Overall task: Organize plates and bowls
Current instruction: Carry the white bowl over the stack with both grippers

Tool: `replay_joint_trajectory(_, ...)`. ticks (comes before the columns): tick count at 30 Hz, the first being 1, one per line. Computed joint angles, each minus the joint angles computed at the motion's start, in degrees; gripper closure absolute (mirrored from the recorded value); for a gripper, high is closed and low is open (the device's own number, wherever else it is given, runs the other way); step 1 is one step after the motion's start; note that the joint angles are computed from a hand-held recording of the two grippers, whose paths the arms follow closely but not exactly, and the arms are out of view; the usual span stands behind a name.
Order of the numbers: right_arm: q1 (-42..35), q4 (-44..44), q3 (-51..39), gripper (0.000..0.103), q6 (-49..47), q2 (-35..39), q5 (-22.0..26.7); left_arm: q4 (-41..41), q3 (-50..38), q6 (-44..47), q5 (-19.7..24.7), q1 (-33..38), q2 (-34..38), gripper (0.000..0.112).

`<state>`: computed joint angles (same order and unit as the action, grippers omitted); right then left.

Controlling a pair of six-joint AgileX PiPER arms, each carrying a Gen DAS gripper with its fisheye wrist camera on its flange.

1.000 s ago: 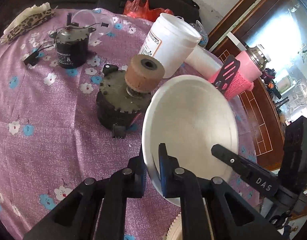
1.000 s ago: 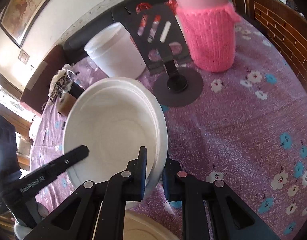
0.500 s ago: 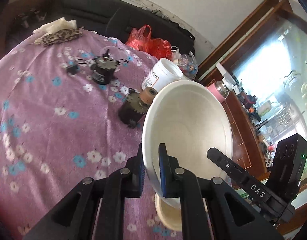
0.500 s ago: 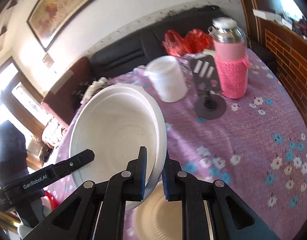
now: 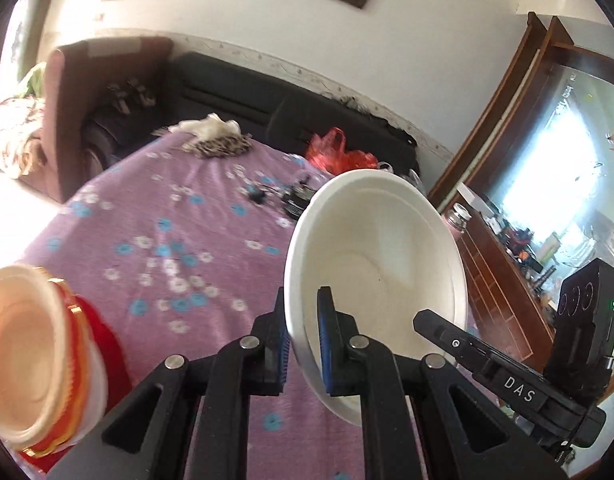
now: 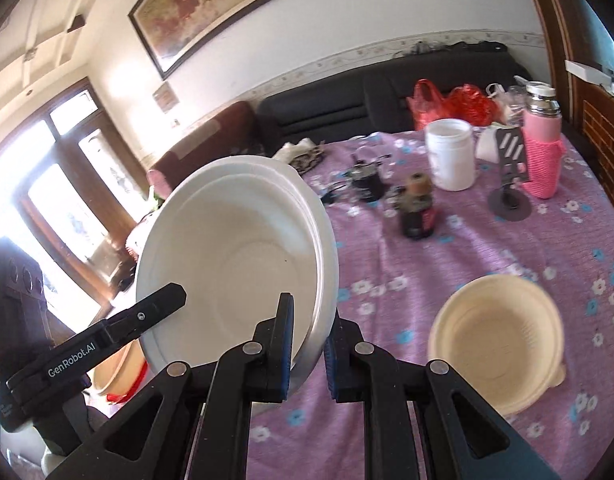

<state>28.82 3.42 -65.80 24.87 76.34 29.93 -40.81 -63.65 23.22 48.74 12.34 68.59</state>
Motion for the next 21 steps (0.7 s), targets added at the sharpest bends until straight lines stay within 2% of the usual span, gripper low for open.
replay_joint_trajectory(9, 15.4, -14.8, -3.1, 0.088, 17.5, 3.2, -1.1, -4.4, 5.6, 12.8, 6.6, 20.4, -11.0, 0.102)
replay_joint_trajectory(15, 22.0, -21.1, -8.0, 0.088, 24.2, 8.0, 0.5, -10.7, 6.8, 22.5, 11.0, 33.7, -12.5, 0.101)
replay_joint_trajectory(21, 25.5, -22.9, -15.0, 0.087, 25.4, 14.0, 2.8, -14.3, 5.8, 28.3, 14.8, 42.3, -9.0, 0.095)
